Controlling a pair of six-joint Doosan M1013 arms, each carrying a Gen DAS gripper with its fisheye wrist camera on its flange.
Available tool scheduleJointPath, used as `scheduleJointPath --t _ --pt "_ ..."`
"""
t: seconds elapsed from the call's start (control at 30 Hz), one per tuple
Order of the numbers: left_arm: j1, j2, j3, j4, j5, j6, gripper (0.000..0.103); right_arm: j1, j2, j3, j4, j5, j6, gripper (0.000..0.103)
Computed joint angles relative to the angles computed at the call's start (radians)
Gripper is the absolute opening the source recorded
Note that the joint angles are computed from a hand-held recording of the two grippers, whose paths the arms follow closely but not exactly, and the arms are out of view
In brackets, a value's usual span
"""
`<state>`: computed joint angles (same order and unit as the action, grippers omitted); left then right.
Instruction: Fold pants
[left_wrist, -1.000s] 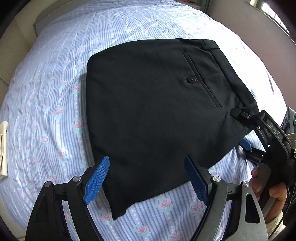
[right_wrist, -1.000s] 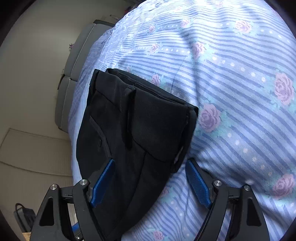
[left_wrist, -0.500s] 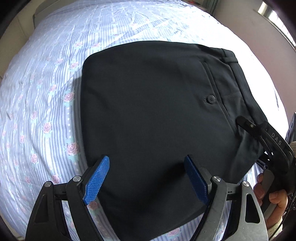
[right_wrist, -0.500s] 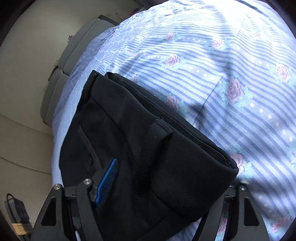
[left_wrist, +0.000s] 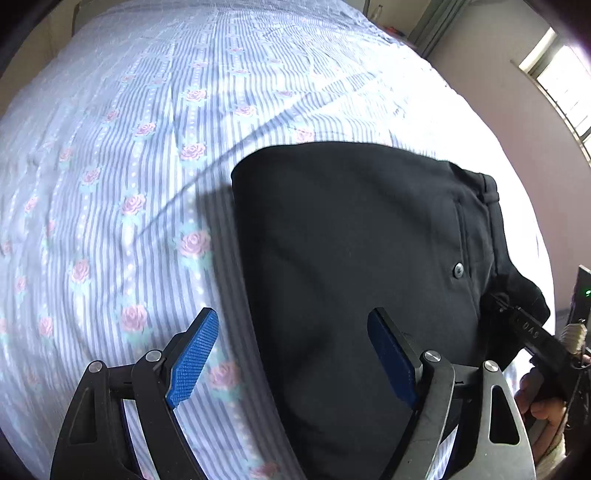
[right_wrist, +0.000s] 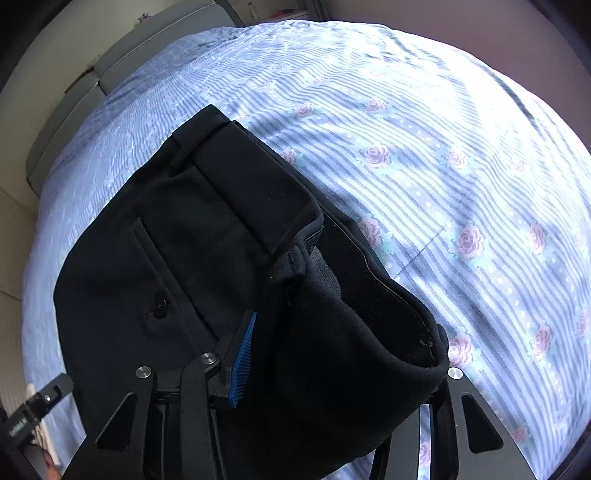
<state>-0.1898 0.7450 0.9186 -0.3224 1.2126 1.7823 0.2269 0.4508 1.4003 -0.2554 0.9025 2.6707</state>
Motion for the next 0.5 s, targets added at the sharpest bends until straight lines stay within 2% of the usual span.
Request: scheduleJointPath --t 0.1,0.23,0.37,0.5 --pt "0.033 0.041 -0.048 -0.11 0.049 0.042 0.083 0.011 0.015 -0.03 -0.026 0.046 -0.007 0.043" --pt "0.068 0.092 -0.101 -0.261 0.128 0.043 0.081 0.012 0.022 -0.048 -0.016 0.066 -0.011 0.043" --pt "0.08 0.122 -0.136 -0.343 0.168 0.056 0.081 0.01 0.039 -0.066 -0.006 0.073 -0.03 0.043" --pt "0.079 0.178 -0.219 -0.424 0.228 0.066 0.079 0.003 0.037 -0.053 0.0 0.046 -0.039 0.043"
